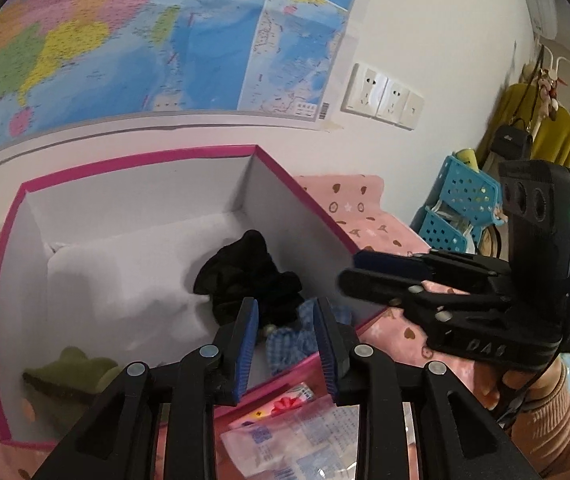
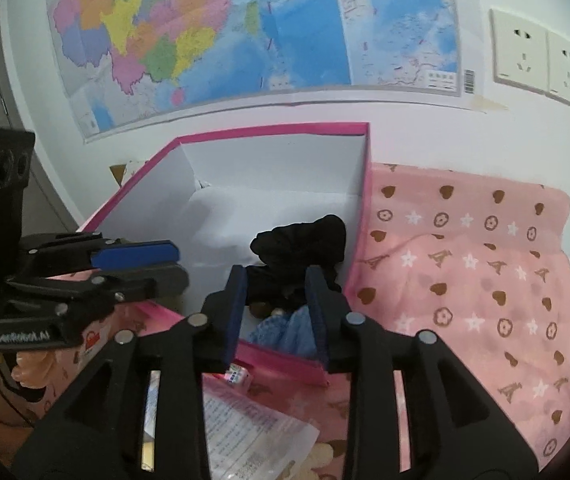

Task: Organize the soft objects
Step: 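Lower the scrunchie into the box and open the right gripper, then grasp the clear plastic packet with printed paper using the right gripper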

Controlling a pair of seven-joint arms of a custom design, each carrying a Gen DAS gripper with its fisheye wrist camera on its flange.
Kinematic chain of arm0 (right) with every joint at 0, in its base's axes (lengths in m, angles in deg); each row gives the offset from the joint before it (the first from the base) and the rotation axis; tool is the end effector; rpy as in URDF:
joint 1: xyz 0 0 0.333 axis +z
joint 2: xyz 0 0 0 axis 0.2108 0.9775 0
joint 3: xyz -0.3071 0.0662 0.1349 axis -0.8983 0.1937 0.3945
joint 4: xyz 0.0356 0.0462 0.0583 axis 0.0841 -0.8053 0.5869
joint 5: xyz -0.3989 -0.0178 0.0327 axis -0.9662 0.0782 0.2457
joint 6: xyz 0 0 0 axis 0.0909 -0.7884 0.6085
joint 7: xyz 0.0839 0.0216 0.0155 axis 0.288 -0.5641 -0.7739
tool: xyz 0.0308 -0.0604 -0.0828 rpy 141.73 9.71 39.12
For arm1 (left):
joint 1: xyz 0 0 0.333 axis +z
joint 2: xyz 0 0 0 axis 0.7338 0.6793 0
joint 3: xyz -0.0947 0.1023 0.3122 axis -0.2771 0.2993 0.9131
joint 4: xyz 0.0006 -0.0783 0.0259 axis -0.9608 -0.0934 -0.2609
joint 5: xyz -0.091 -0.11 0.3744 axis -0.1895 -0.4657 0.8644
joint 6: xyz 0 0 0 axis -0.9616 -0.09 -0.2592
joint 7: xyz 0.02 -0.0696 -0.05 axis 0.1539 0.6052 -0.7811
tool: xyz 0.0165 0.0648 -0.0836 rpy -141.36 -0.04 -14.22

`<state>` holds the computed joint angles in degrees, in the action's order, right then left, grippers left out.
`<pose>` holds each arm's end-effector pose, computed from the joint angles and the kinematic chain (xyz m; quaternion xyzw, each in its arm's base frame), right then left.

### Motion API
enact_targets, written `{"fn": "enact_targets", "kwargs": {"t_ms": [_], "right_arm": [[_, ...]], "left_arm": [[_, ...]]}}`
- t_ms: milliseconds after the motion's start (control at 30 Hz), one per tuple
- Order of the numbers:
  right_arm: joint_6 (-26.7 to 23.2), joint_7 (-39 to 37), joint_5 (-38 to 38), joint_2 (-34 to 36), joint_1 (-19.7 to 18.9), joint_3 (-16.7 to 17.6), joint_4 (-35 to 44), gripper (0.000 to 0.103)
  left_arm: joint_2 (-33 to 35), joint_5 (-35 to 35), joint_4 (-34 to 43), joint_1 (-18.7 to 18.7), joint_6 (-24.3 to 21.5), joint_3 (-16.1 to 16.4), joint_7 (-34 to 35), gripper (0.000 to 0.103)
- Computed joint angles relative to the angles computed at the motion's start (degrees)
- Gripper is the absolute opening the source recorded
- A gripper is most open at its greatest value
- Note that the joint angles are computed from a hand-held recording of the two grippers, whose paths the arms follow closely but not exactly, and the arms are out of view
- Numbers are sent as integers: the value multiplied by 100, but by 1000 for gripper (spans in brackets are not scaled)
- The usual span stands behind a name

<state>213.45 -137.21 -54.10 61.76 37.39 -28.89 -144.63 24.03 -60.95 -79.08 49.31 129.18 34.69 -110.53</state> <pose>0.4126 0.3339 0.4349 -0.5252 0.7770 -0.1802 0.2964 0.5426 -0.0718 0.4286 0.2175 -0.8748 0.4316 0.0324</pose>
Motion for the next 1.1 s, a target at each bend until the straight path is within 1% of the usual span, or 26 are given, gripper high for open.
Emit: {"fn": "enact_targets", "kwargs": {"t_ms": [67, 167, 233, 267, 333, 400, 500, 533, 567, 600, 667, 767, 833, 900, 967, 1033, 1100], "right_arm": [[-36, 165, -84, -124, 5, 31, -72, 39], [-73, 466, -204, -367, 3, 112, -220, 40], [20, 661, -231, -532, -2, 158, -348, 46], [99, 846, -289, -642, -11, 200, -449, 52], [282, 1014, -290, -744, -20, 240, -580, 53], [539, 1176, -224, -817, -16, 269, -740, 54], [858, 1419, -107, -829, -19, 331, -941, 54], [892, 1463, -43, -828, -9, 355, -990, 54], [954, 1541, 16, -821, -2, 376, -1052, 56], [1036, 1661, 43, -805, -8, 404, -1109, 65], [1172, 2076, -47, -774, -72, 508, -1216, 71], [1529, 2997, -557, -686, -269, 677, -1336, 71], [1670, 3416, -851, -601, -324, 704, -1336, 71], [1727, 3643, -1020, -496, -292, 680, -1309, 71], [1762, 3861, -1244, -402, -271, 645, -1241, 71], [1772, 4038, -1475, -316, -233, 592, -1155, 71], [1805, 4195, -1688, -215, -189, 515, -1074, 71]], "left_arm": [[-47, -73, -53, 42, -36, 42, 90, 29], [-130, -180, -109, 110, -182, 113, 264, 29], [-210, -223, -185, 174, -260, 174, 396, 30], [-239, -225, -213, 218, -360, 219, 481, 32], [-280, -216, -261, 314, -541, 304, 580, 40], [-284, -137, -272, 405, -749, 373, 654, 43], [-276, 1, -332, 501, -819, 407, 699, 51], [-247, 60, -338, 527, -830, 413, 677, 53], [-210, 138, -344, 546, -808, 408, 622, 54], [-117, 272, -310, 562, -791, 398, 517, 56], [101, 540, -181, 599, -886, 380, 272, 57], [457, 934, 35, 652, -1057, 335, -152, 57], [545, 1085, 45, 677, -1028, 302, -291, 57], [597, 1184, 45, 689, -996, 270, -356, 58], [649, 1277, 86, 712, -1112, 256, -426, 60], [684, 1351, 106, 707, -1130, 231, -502, 67], [705, 1421, 102, 688, -1124, 205, -560, 68]]}}
